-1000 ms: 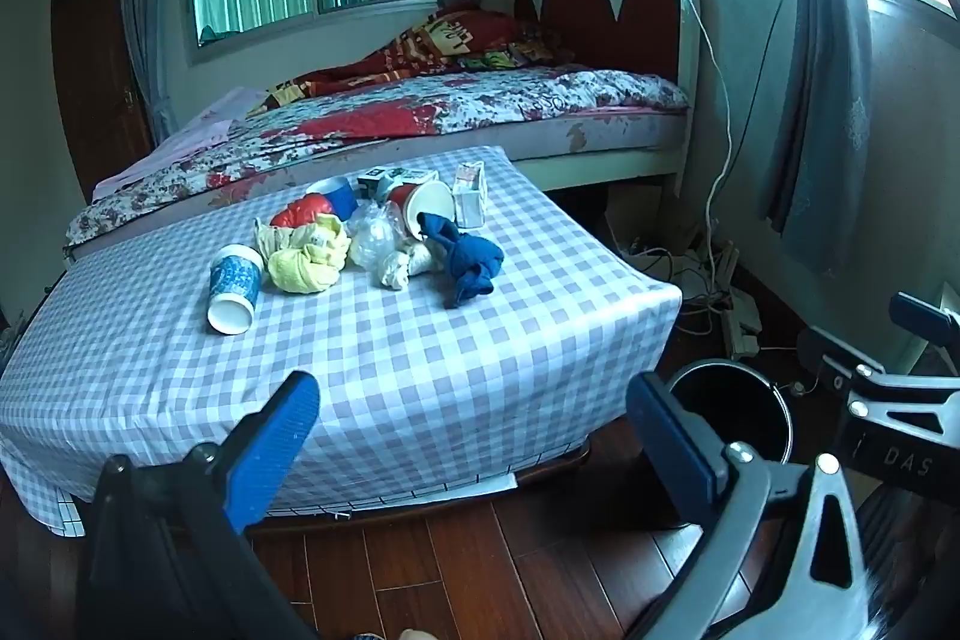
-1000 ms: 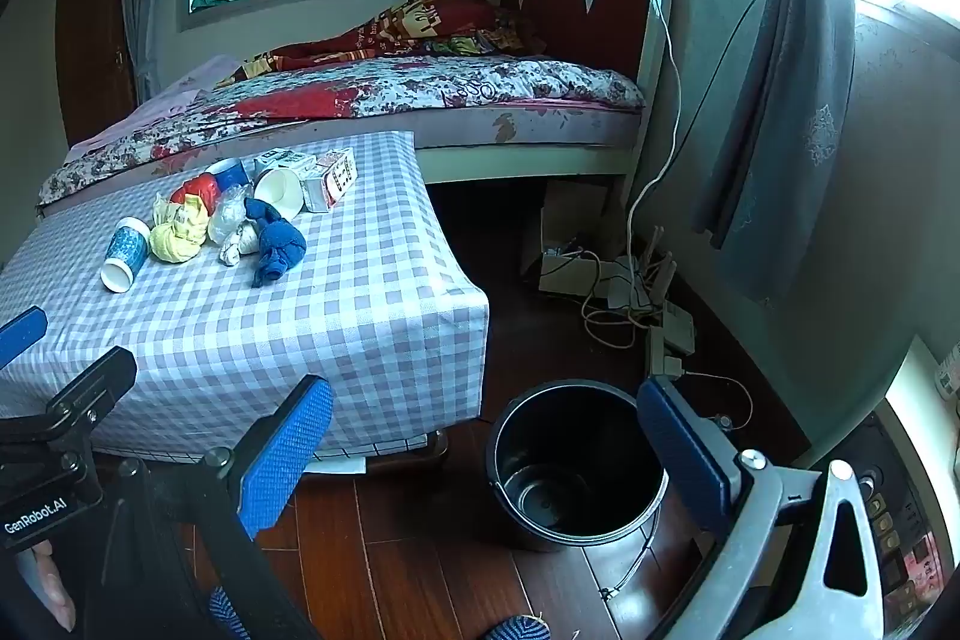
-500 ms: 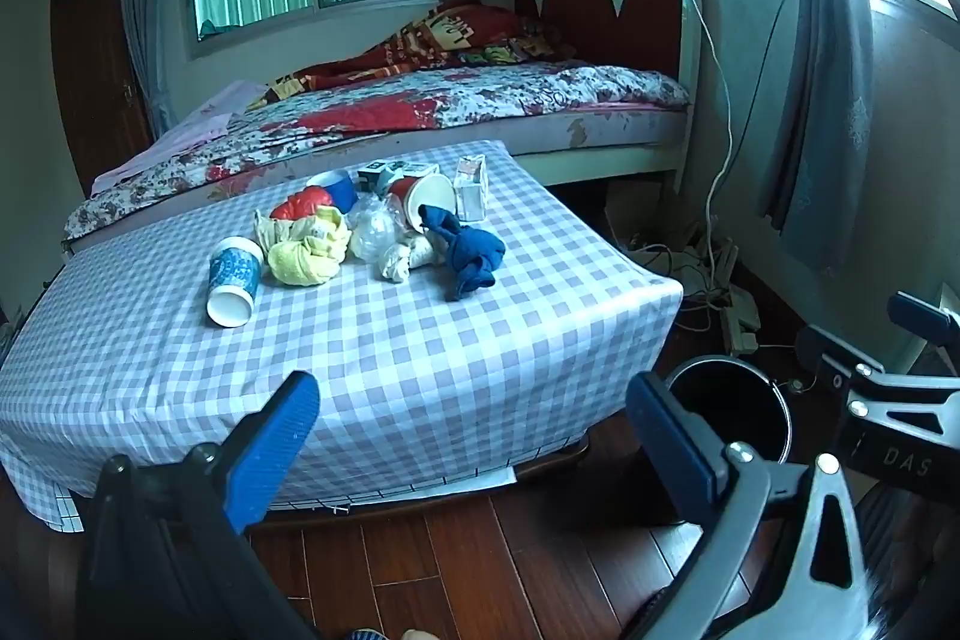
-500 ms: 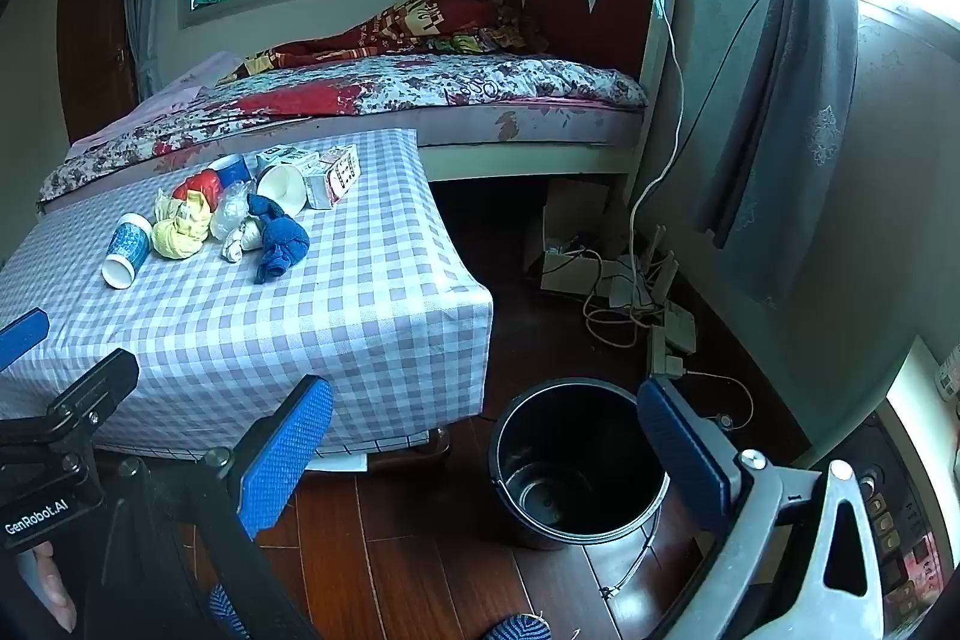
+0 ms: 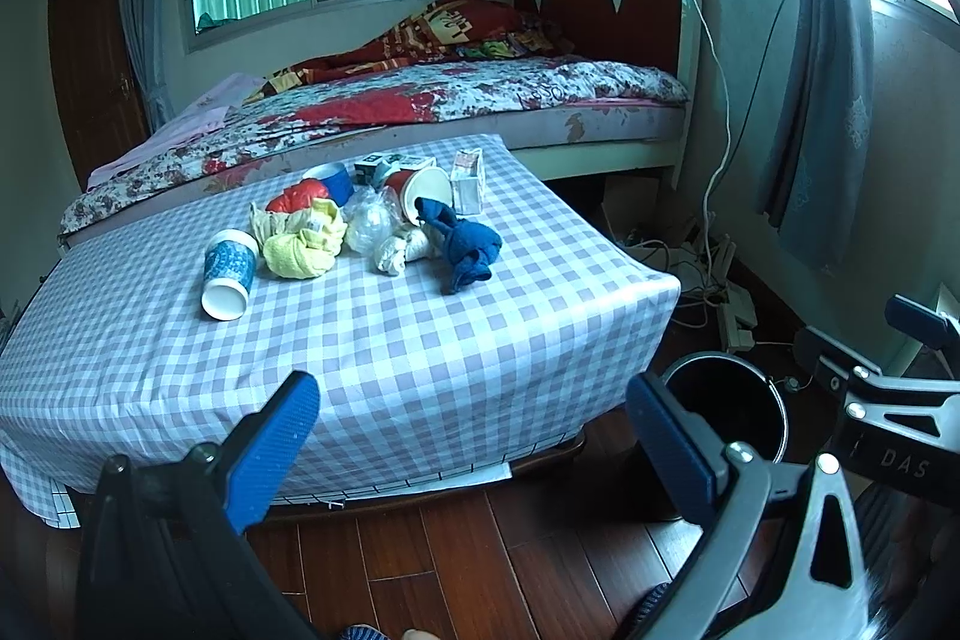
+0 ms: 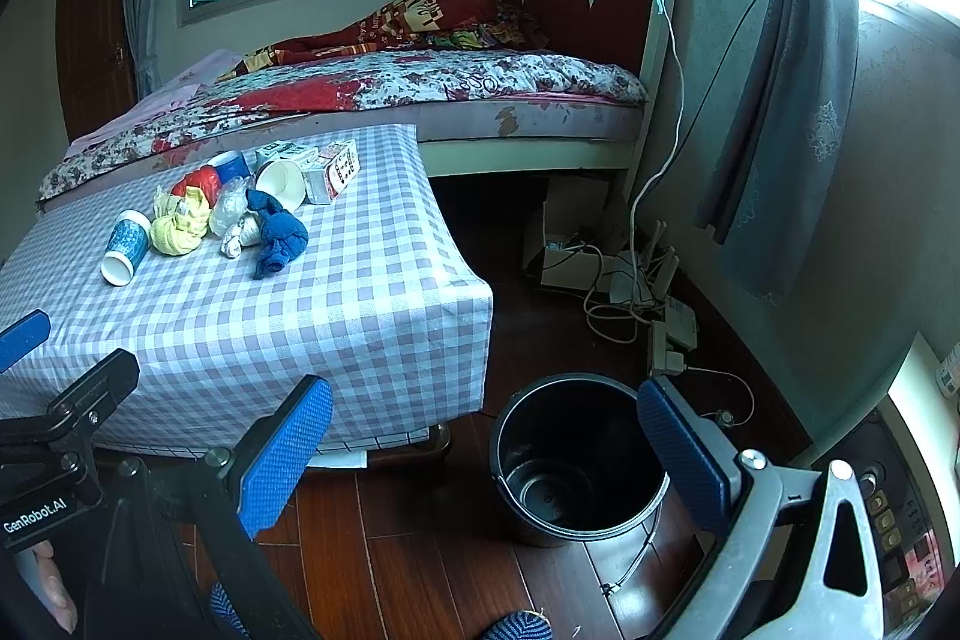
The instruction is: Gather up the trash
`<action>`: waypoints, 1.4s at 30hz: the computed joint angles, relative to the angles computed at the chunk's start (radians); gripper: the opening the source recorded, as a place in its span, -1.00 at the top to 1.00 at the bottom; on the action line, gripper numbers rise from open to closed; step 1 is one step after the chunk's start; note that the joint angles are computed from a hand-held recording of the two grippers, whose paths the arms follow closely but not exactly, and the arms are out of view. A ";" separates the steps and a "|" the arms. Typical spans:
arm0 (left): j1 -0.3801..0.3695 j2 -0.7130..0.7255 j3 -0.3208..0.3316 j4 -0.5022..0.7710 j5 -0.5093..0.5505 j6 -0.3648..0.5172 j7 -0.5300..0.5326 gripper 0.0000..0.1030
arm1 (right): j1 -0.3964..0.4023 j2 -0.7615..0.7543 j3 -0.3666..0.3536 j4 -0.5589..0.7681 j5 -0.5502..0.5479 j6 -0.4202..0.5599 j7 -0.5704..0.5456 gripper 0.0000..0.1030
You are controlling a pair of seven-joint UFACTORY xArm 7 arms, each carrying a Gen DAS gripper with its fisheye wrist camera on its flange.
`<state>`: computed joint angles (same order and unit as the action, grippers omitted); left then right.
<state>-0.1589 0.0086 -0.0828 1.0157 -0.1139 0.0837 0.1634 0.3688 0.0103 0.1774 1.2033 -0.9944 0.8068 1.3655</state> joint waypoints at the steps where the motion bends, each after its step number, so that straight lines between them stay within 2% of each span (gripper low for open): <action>1: 0.000 0.000 0.000 0.000 0.000 0.000 0.000 -0.99 | 0.000 0.002 0.000 0.001 -0.002 -0.001 0.002 -0.98; 42: 0.000 0.009 -0.002 0.013 0.003 0.003 -0.002 -0.99 | -0.002 0.003 -0.003 0.007 0.007 0.000 -0.013 -0.98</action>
